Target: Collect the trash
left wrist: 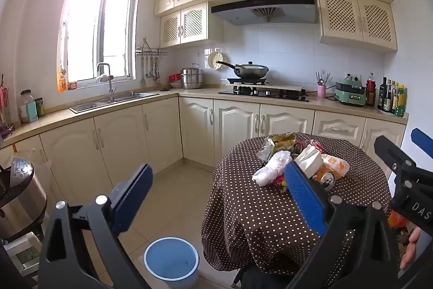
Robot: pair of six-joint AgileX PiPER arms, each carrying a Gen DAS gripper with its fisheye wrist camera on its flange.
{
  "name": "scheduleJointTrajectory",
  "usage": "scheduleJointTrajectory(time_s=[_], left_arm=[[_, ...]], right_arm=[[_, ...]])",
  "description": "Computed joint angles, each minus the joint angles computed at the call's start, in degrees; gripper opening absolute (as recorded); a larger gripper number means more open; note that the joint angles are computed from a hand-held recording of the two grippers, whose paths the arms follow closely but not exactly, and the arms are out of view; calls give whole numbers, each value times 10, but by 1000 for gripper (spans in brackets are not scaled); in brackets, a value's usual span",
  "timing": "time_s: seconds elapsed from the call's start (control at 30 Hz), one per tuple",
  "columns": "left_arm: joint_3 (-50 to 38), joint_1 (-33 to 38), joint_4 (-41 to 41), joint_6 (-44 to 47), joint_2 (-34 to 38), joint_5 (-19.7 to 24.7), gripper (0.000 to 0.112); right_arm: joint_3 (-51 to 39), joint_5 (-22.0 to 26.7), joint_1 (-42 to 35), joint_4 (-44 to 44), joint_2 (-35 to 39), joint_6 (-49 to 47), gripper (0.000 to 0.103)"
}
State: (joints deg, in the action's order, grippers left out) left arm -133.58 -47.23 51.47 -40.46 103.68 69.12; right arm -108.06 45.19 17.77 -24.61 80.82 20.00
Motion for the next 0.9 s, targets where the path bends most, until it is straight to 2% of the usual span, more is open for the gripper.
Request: scheduleJointTrajectory(time_s=[0.2, 0.43, 0.6, 0.9], left_arm=[[-8, 0, -7, 5, 3, 3, 96], [20, 2, -4, -8, -4, -15, 96], [-33, 2, -14, 19, 21, 6, 96], [-7, 2, -9, 5, 10, -7, 96]], right_arm=[[1, -2, 3, -9, 0, 5, 96], [6, -7, -3, -1, -2, 0, 96], [10, -7, -3, -1, -5, 0, 96], [-14, 6, -10, 14, 9, -18, 96]])
